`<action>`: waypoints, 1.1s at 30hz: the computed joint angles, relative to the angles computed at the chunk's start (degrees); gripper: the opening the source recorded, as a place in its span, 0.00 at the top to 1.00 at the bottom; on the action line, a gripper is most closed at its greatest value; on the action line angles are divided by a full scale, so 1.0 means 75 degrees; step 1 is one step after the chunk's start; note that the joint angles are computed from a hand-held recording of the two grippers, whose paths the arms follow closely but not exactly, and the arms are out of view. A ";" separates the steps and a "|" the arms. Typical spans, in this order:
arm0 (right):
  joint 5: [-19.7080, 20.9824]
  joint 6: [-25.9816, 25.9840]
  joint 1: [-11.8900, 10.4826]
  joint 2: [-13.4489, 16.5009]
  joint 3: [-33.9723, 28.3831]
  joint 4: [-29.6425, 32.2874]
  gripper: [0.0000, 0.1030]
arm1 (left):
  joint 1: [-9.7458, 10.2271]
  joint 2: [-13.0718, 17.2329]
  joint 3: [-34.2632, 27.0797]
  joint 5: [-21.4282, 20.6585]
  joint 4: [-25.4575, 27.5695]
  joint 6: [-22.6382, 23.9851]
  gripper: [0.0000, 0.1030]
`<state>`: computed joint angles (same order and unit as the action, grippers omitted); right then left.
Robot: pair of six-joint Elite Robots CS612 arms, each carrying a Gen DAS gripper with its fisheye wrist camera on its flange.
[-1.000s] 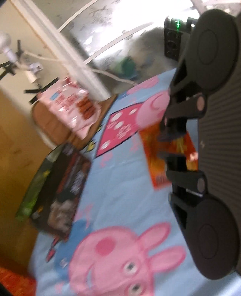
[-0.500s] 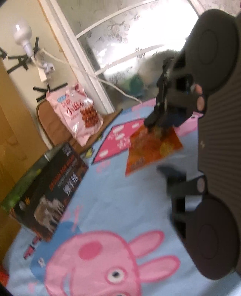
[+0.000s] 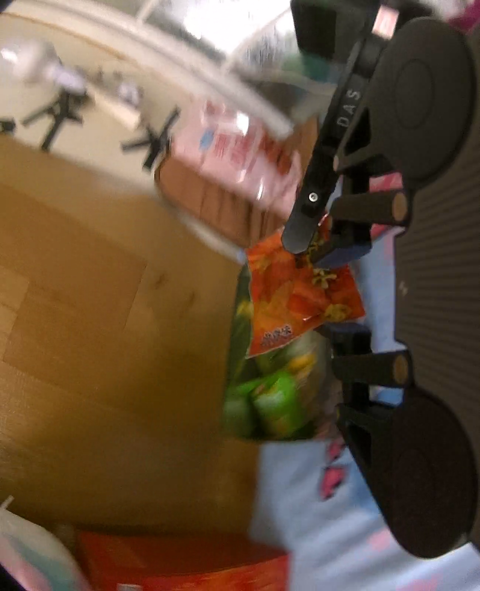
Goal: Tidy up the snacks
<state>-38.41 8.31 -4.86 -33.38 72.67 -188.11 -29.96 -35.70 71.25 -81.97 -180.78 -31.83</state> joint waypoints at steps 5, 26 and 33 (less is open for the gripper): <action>-0.1544 -0.1625 0.0429 0.0260 -0.0626 0.0845 0.84 | -0.0102 0.0345 -0.0892 0.1864 0.1972 0.0227 0.58; -0.2274 -0.0791 -0.0127 -0.1013 0.2886 -0.1982 0.52 | -0.1314 -0.0840 0.1924 0.3944 0.0623 -0.0520 0.46; -0.1900 -0.0666 -0.0314 -0.1330 0.3714 -0.2276 0.41 | -0.1713 -0.1133 0.2610 0.4557 0.0635 -0.0968 0.21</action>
<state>-52.66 3.32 -7.21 -43.36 100.53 -205.18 -42.81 -44.20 90.83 -47.80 -176.01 -39.09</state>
